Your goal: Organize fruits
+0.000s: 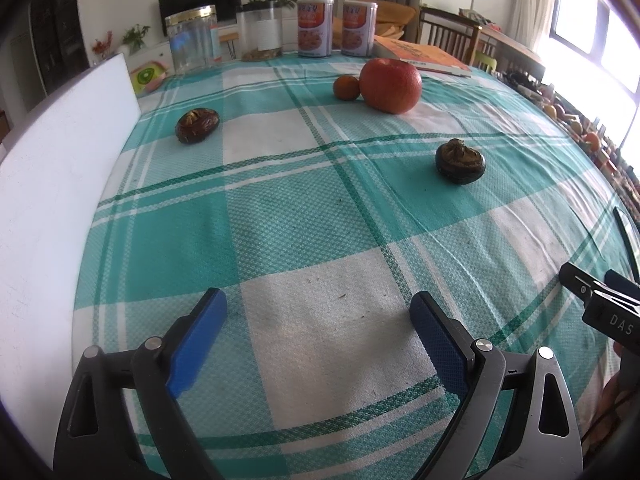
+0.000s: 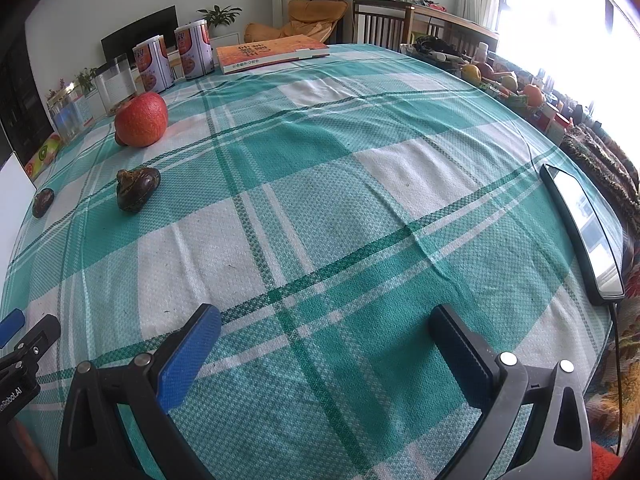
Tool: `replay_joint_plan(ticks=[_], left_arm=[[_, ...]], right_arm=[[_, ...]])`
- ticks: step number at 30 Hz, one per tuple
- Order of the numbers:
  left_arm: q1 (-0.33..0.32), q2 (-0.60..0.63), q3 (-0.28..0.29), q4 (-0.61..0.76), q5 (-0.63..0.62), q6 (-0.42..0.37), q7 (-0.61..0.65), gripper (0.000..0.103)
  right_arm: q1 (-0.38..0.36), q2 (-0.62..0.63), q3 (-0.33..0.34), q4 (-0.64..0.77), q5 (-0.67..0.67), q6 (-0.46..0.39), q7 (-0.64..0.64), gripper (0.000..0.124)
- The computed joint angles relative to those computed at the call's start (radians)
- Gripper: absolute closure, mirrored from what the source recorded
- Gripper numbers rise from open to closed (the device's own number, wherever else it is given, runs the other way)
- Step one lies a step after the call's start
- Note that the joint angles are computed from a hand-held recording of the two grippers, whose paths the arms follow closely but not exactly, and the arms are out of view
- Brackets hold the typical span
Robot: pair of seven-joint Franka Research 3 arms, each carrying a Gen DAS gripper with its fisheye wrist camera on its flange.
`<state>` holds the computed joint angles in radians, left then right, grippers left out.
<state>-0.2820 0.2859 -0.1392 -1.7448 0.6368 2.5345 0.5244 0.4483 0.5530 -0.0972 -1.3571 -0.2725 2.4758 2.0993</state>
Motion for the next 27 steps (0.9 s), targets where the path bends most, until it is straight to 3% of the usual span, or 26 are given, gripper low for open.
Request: replay_joint_plan(ticks=[2, 4, 9, 15, 16, 18, 20, 24, 27], left_arm=[[0.035, -0.016, -0.007, -0.023, -0.079, 0.067, -0.012, 0.009], [0.041, -0.008, 0.022, 0.012, -0.082, 0.073, -0.093, 0.009], [0.05, 0.138, 0.092, 0.28, -0.022, -0.11, -0.232, 0.01], [0.075, 0.326, 0.104, 0.53, -0.071, -0.259, -0.088, 0.012], [0.069, 0.331, 0.114, 0.532, -0.057, -0.251, -0.081, 0.016], [0.066, 0.345, 0.118, 0.542, -0.05, -0.253, -0.05, 0.041], [0.042, 0.352, 0.137, 0.552, -0.01, -0.275, -0.029, 0.058], [0.027, 0.313, 0.129, 0.519, -0.011, -0.299, -0.038, 0.058], [0.026, 0.216, 0.101, 0.398, -0.019, -0.239, -0.068, 0.058]], right_arm=[[0.0, -0.001, 0.0, -0.001, 0.0, 0.0, 0.0, 0.021], [0.0, 0.001, -0.001, 0.001, 0.0, 0.0, -0.001, 0.021], [0.001, 0.0, -0.001, 0.0, 0.001, 0.0, -0.001, 0.021], [0.001, 0.0, -0.001, 0.0, 0.0, 0.001, 0.001, 0.021], [0.002, 0.0, -0.002, -0.001, 0.0, 0.001, 0.001, 0.021], [0.001, 0.001, -0.002, 0.0, -0.001, 0.001, 0.001, 0.021], [0.001, 0.001, -0.001, -0.001, 0.0, 0.002, 0.001, 0.021], [0.001, 0.001, -0.001, 0.0, 0.0, 0.001, 0.001, 0.021], [0.001, 0.001, -0.001, 0.001, 0.0, 0.001, 0.001, 0.021]])
